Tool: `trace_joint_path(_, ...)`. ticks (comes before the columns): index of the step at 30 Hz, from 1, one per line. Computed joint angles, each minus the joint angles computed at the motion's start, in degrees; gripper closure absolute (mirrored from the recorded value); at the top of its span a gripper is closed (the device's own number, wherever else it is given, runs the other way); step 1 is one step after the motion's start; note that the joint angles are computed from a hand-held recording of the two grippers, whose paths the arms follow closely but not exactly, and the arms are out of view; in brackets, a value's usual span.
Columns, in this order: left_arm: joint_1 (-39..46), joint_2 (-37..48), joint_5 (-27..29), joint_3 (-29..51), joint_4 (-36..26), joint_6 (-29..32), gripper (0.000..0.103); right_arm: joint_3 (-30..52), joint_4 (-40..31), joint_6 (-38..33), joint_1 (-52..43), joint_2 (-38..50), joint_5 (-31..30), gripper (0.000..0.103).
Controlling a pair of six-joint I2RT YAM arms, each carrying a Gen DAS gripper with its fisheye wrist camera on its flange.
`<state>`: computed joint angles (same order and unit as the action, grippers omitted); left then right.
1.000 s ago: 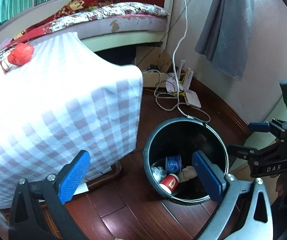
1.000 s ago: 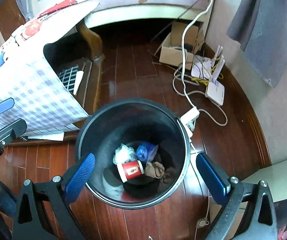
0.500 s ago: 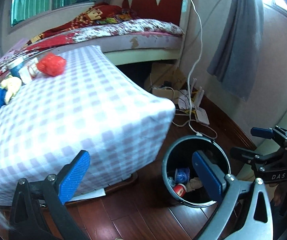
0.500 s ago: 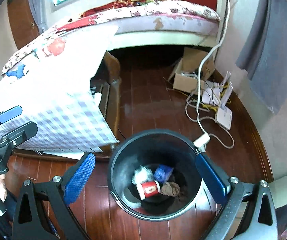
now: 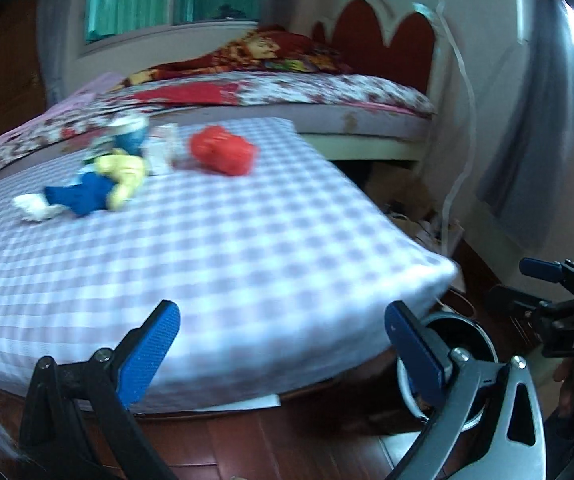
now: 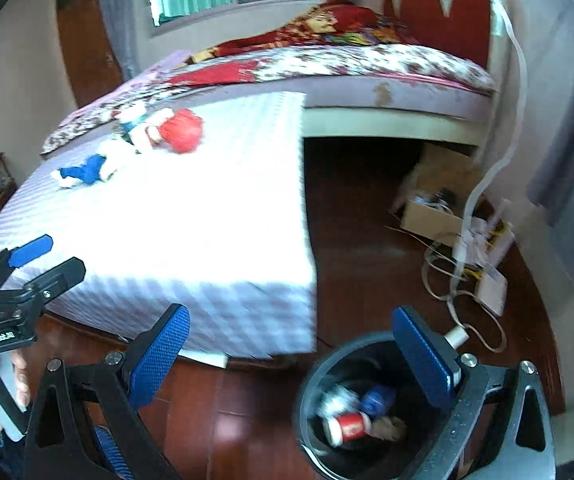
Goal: Collect trash
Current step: 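Move both tools back to the checked cloth toward the blue sock and red bag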
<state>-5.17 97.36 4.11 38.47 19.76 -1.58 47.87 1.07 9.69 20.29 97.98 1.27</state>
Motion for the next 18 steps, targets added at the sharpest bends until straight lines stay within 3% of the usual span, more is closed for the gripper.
trace_joint_path(10,16.58,5.98,3.12,9.28,-2.45,4.84,0.001,23.22,-5.95,0.78,6.94,15.56,-1.60,0.001)
trace_joint_path(16,22.68,17.48,3.67,26.31,-8.83,4.38,0.004,47.59,-14.66,-1.14,8.38,30.40,-1.73,0.002)
trace_joint_path(18,23.16,20.89,4.35,31.33,-10.95,4.58,0.008,58.75,-19.50,-2.34,8.64,37.15,-1.78,0.008)
